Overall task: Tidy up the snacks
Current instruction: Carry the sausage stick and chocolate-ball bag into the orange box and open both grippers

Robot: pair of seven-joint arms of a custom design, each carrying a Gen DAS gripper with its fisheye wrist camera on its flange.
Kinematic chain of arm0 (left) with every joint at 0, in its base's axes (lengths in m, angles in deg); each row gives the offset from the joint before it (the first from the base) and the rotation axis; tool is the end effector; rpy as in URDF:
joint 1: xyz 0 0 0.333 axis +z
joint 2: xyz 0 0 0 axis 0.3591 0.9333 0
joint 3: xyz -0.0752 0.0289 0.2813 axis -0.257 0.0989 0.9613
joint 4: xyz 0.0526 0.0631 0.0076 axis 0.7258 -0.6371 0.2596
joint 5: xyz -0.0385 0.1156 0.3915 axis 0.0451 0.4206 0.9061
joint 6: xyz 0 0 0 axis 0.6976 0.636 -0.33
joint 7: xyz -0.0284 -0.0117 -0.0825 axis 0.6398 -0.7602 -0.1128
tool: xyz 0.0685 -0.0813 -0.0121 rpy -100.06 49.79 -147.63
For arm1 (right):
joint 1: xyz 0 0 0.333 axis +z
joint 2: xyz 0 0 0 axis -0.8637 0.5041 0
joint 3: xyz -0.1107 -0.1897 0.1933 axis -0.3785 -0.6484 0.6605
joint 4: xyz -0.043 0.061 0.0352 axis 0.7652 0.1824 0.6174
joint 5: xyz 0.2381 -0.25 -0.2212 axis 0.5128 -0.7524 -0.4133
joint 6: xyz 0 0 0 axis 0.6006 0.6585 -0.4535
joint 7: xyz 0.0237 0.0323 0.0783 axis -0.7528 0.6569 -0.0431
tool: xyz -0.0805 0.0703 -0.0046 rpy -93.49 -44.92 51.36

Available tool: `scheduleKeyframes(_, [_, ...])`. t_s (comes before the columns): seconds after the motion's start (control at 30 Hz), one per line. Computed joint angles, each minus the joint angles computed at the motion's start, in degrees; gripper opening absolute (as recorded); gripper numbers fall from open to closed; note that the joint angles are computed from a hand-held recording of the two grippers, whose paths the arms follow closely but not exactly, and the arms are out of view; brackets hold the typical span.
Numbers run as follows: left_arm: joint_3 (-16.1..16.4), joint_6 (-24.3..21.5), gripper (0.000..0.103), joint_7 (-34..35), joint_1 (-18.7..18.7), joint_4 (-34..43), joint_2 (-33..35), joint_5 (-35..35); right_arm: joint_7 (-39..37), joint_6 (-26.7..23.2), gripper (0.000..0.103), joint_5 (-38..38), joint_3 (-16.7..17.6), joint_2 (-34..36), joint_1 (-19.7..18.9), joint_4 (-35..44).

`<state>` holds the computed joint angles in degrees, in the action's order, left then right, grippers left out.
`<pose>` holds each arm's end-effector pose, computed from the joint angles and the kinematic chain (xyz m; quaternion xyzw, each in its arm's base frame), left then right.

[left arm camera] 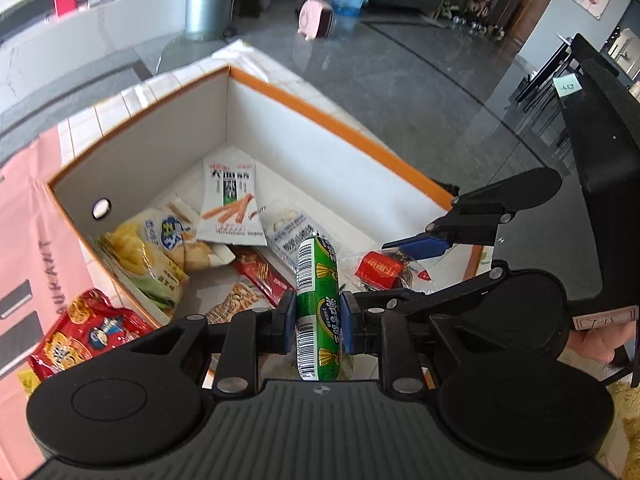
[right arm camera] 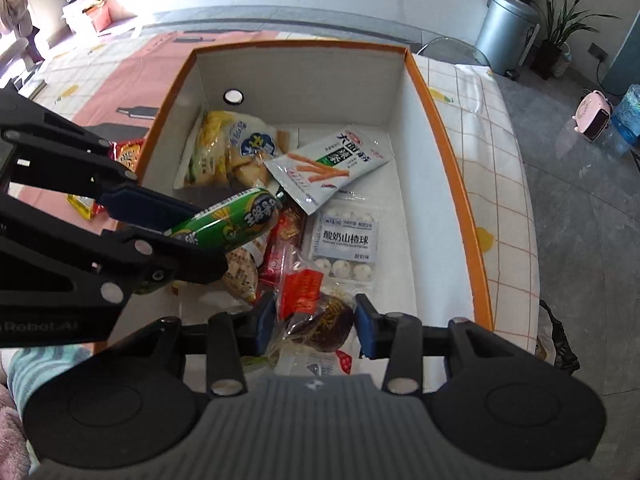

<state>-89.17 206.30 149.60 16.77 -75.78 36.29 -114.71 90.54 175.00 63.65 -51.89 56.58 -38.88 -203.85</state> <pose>0.6320 -0.2499 0.3739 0.3840 -0.8835 0.2682 0.0112 0.5695 0.2576 0.3951 -0.7616 0.6182 -0.1227 0.1510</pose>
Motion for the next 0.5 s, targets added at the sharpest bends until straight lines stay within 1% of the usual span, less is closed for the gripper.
scheduleKeyframes(0.1, [1.1,-4.2,0.025,-3.4,-1.3,4.1,3.0,4.1,-5.4,-4.8,0.04,1.9,0.3,3.0,-0.4,4.0])
scheduleKeyframes(0.2, [1.4,-7.0,0.024,-4.9,-2.1,6.8,5.1,8.0,-8.2,-8.9,0.04,0.9,0.0,5.7,0.3,7.3])
scheduleKeyframes(0.37, [1.8,-13.3,0.025,-5.5,-3.2,11.7,8.0,13.6,-10.7,-12.8,0.04,-0.2,-0.8,9.1,1.1,10.7])
scheduleKeyframes(0.5, [2.3,-18.3,0.025,-5.2,-4.6,15.2,9.6,18.3,-11.4,-14.7,0.041,0.5,-1.2,10.4,1.2,12.5])
